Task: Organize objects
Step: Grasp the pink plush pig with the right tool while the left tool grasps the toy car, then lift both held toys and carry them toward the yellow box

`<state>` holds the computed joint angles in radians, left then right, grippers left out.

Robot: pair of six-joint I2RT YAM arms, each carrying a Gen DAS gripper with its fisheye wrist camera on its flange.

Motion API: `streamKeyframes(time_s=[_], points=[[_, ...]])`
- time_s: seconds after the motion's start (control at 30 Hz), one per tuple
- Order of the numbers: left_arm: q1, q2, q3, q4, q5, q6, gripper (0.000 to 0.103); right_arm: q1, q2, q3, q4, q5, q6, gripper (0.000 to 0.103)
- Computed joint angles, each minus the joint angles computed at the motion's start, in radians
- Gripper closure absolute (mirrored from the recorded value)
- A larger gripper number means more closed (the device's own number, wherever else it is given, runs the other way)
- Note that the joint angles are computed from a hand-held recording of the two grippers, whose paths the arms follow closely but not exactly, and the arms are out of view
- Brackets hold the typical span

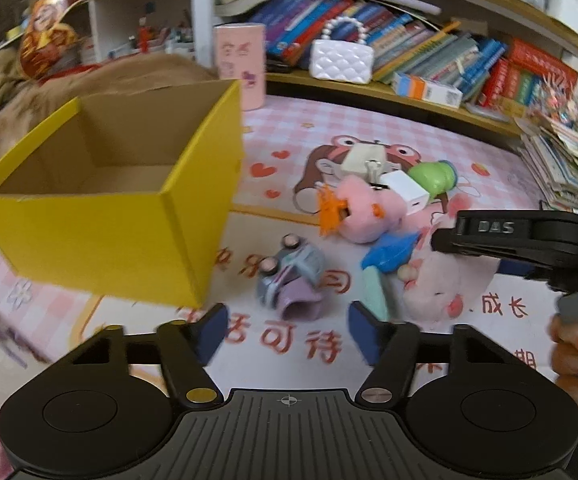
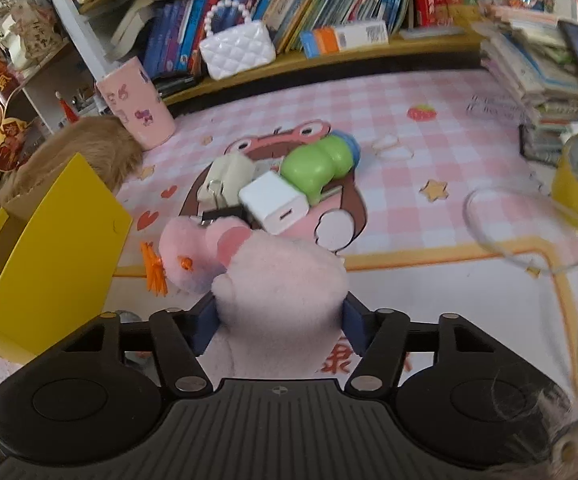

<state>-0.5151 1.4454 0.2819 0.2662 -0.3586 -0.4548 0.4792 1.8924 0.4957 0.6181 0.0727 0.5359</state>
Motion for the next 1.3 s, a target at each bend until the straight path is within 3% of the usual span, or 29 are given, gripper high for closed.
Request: streamKeyframes(time_s=[0.2,0.37,0.5,0.63,0.87,1.1,1.2,1.3], points=[[-0.005,0.233,0.142,0.054,-0.084,0.053,0.047,-0.002,-0.12,-0.108,0.03,0.025,-0.041,0.044],[0.027,0.383,0.227,0.095,-0.063,0.086,0.047,0.022,-0.162,-0.135,0.01,0.026,-0.075,0.044],[0.05,0.457,0.258,0.125,-0.037,0.109,0.051,0.048,-0.195,-0.159,0.0,0.051,-0.089,0.044],[0.058,0.441,0.22,0.172,-0.02,0.094,0.051,0.086,-0.232,-0.184,-0.034,0.103,-0.061,0.044],[0.092,0.127,0.009,0.221,0.1,0.095,0.051,0.227,-0.289,-0.198,-0.147,0.255,0.064,0.044],[0.28,-0.221,-0.188,0.133,0.292,0.234,0.051,0.496,-0.285,-0.118,-0.344,0.459,0.338,0.043],[0.481,-0.439,-0.248,-0.021,0.437,0.355,0.051,0.612,-0.243,-0.039,-0.446,0.525,0.463,0.043],[0.779,-0.677,-0.27,-0.267,0.644,0.548,0.051,0.735,-0.171,0.084,-0.57,0.58,0.564,0.043]])
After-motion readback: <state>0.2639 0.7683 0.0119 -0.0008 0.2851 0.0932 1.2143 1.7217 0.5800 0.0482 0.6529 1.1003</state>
